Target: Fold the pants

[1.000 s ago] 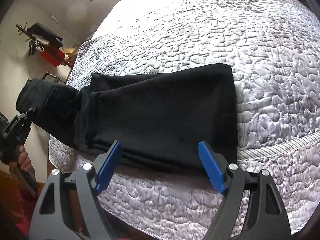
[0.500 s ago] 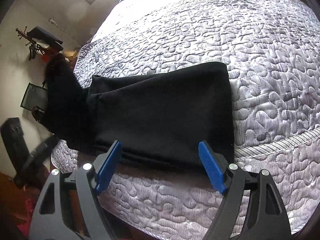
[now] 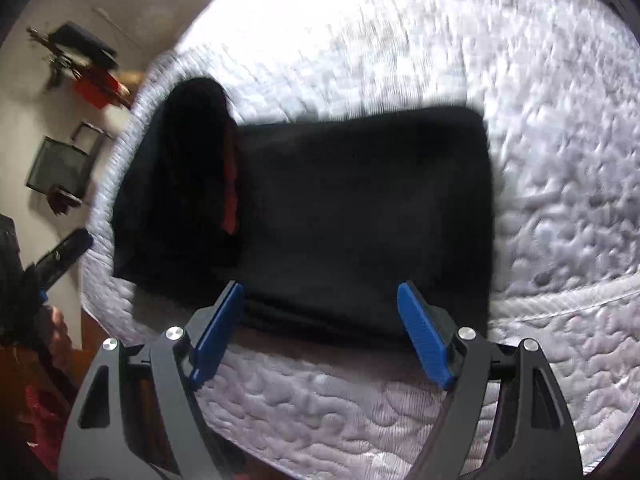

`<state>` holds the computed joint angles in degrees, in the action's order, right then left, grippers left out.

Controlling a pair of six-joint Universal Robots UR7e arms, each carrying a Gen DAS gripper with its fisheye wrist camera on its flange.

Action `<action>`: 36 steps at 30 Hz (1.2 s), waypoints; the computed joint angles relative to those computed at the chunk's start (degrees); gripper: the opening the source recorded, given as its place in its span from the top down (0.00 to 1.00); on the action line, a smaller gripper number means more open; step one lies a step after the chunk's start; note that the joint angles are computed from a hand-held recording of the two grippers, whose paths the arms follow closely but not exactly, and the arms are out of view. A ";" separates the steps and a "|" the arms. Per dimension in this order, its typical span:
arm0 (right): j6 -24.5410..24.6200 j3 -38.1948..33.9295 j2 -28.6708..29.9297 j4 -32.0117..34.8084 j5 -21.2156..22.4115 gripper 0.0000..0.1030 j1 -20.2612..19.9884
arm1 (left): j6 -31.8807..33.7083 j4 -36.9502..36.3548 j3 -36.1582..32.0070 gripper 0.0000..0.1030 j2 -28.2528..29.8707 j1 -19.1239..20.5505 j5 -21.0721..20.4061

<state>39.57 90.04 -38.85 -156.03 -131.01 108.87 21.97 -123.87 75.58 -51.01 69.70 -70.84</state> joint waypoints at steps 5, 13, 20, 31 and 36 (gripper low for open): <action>0.64 -2.61 0.96 5.05 -1.20 0.23 0.09 | 2.78 -3.57 3.64 0.18 0.62 -0.72 5.79; 0.87 -20.64 7.35 26.18 -5.24 0.24 3.84 | -4.04 2.80 -2.37 0.16 1.82 -1.57 12.21; -4.76 -37.63 16.27 32.94 -4.14 0.25 4.09 | -3.74 4.12 -5.72 0.16 3.19 -1.12 13.67; -5.94 -34.64 14.95 24.30 4.49 0.93 2.04 | -5.64 7.39 -7.78 0.16 3.78 0.08 12.96; -2.83 -30.42 12.09 25.02 4.00 0.98 1.93 | -5.00 6.61 -6.13 0.11 4.03 -0.32 13.18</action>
